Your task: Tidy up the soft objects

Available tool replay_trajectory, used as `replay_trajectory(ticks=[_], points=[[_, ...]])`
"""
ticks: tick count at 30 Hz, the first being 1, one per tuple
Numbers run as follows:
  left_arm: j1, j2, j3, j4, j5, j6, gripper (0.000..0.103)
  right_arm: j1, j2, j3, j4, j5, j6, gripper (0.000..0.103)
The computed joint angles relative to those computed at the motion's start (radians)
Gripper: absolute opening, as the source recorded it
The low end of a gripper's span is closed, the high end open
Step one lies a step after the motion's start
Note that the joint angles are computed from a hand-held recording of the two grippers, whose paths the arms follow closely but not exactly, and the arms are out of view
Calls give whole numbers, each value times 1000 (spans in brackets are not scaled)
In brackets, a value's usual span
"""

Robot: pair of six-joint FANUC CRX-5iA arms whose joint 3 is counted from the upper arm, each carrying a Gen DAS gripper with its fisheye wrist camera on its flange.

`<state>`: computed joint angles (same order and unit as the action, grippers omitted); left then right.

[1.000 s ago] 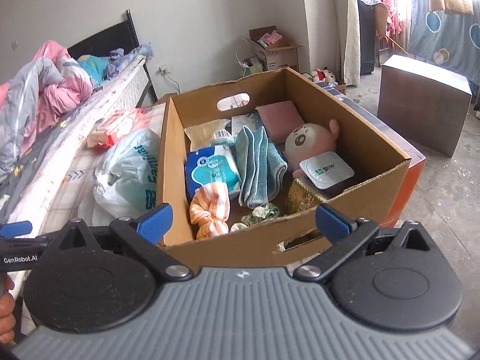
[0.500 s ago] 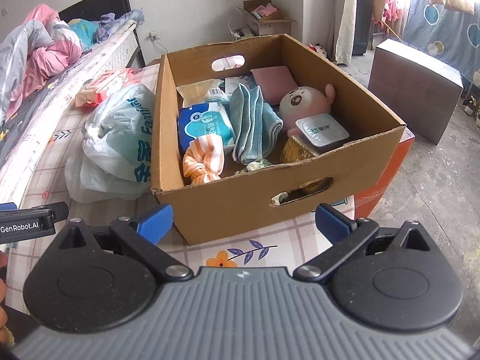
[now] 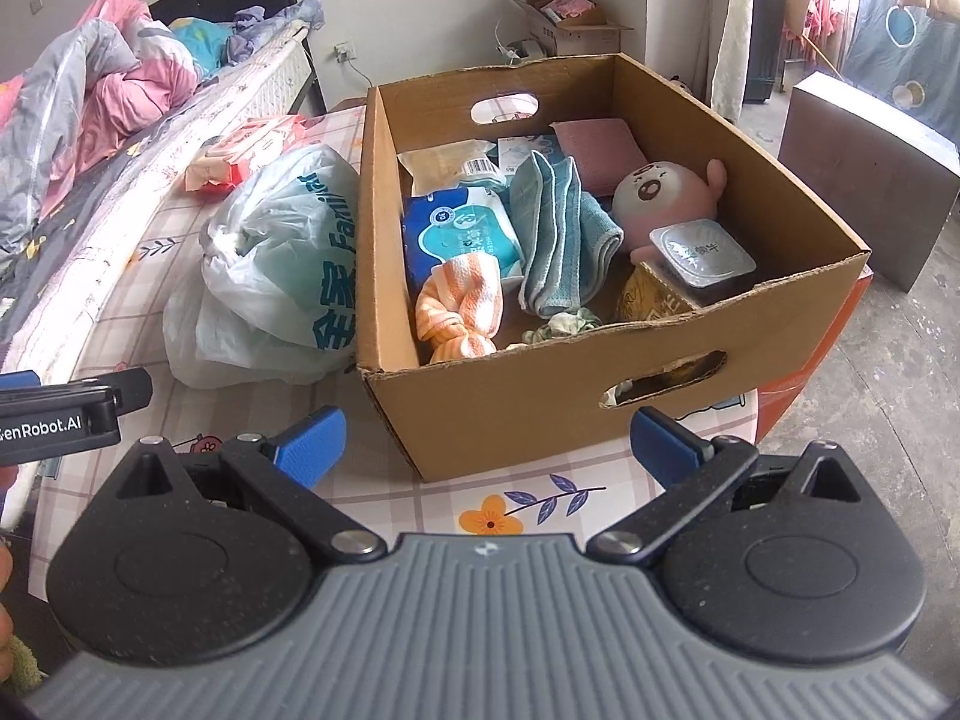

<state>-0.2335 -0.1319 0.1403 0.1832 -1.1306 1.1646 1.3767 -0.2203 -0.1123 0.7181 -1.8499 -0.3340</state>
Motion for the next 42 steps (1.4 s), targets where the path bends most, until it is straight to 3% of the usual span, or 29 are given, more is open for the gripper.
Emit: replay_trajectory(ticks=[12, 42], points=[[6, -7, -7, 25, -19, -29, 103, -33, 13, 9, 8, 89, 40, 102], [3, 14, 5, 7, -43, -21, 100, -72, 28, 25, -34, 97, 77, 102]])
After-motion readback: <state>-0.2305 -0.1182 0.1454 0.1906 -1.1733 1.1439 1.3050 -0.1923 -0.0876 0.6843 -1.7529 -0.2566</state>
